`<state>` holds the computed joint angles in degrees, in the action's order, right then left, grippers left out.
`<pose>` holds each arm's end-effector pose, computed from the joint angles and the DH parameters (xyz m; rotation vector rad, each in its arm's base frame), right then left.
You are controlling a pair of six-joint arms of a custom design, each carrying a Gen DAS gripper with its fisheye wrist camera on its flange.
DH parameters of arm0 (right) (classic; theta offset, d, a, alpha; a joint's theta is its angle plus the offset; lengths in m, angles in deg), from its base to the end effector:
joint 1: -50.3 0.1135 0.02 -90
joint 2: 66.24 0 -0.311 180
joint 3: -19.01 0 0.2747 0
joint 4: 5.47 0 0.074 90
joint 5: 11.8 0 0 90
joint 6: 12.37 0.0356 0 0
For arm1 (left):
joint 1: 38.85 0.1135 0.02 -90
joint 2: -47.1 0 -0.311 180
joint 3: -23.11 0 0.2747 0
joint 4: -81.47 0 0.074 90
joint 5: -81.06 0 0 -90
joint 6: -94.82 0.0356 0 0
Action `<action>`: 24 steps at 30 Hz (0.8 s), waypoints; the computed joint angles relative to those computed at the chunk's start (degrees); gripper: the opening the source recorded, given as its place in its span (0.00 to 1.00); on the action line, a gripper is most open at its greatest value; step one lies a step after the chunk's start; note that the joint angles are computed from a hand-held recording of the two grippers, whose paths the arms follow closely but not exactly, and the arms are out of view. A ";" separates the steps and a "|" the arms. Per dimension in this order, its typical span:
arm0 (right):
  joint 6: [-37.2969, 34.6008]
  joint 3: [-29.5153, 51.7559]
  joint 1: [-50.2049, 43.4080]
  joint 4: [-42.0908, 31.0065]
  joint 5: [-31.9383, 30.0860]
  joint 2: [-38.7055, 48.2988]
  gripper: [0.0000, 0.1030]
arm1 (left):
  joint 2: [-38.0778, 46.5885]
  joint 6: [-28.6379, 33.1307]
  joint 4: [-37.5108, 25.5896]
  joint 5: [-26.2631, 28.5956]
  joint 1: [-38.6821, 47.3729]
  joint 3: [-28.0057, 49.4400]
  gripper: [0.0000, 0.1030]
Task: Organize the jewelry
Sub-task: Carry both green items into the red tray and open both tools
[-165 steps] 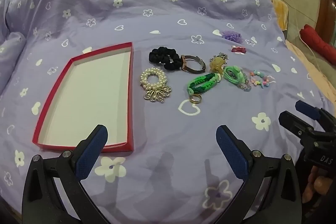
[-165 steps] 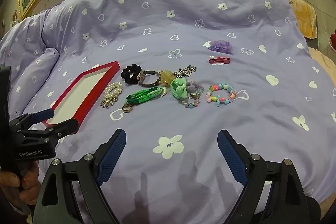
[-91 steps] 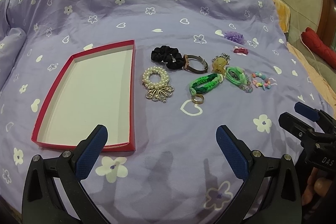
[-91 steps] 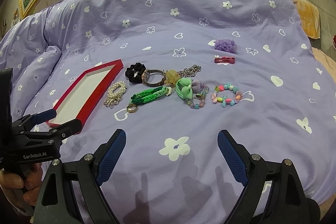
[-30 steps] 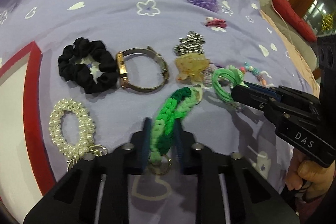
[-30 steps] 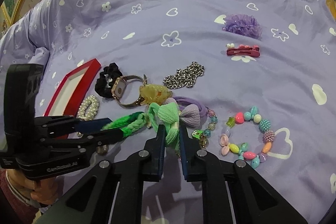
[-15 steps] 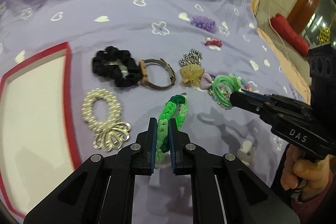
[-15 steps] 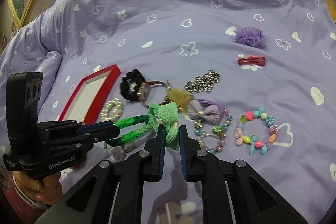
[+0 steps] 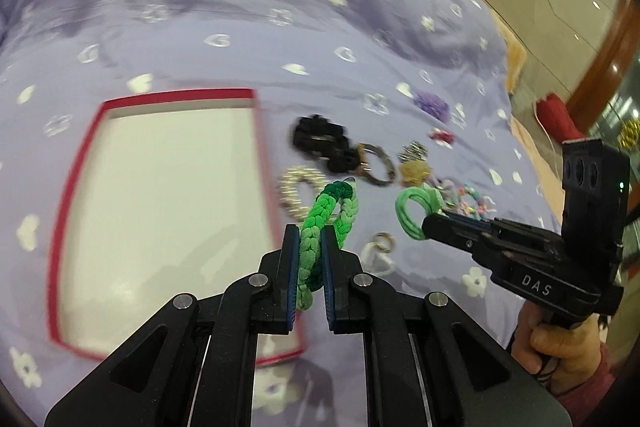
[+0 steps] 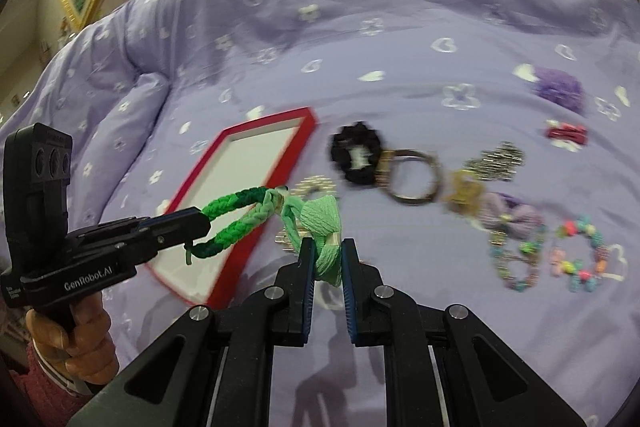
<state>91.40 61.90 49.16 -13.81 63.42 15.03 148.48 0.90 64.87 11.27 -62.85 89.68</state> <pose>0.2626 0.0039 0.1714 0.1879 2.3831 0.4119 0.3366 -0.1633 0.1776 0.5887 2.4314 -0.6427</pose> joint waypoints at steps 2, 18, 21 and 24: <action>0.79 0.79 2.85 0.80 0.36 0.96 0.12 | -1.06 0.08 0.36 0.74 2.83 -1.41 0.09; 2.05 14.31 20.89 -0.23 2.27 17.14 0.12 | 1.36 3.96 2.11 2.68 16.37 -5.71 0.09; 1.20 17.11 21.78 -2.09 2.45 20.37 0.12 | 3.81 4.69 1.47 2.47 17.66 -4.84 0.09; -0.31 19.88 22.24 -4.81 2.62 23.02 0.12 | 5.88 4.99 0.87 2.10 18.30 -3.82 0.09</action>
<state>91.10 81.78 71.40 -18.62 66.05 38.05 154.37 5.90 65.74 13.37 -44.55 85.86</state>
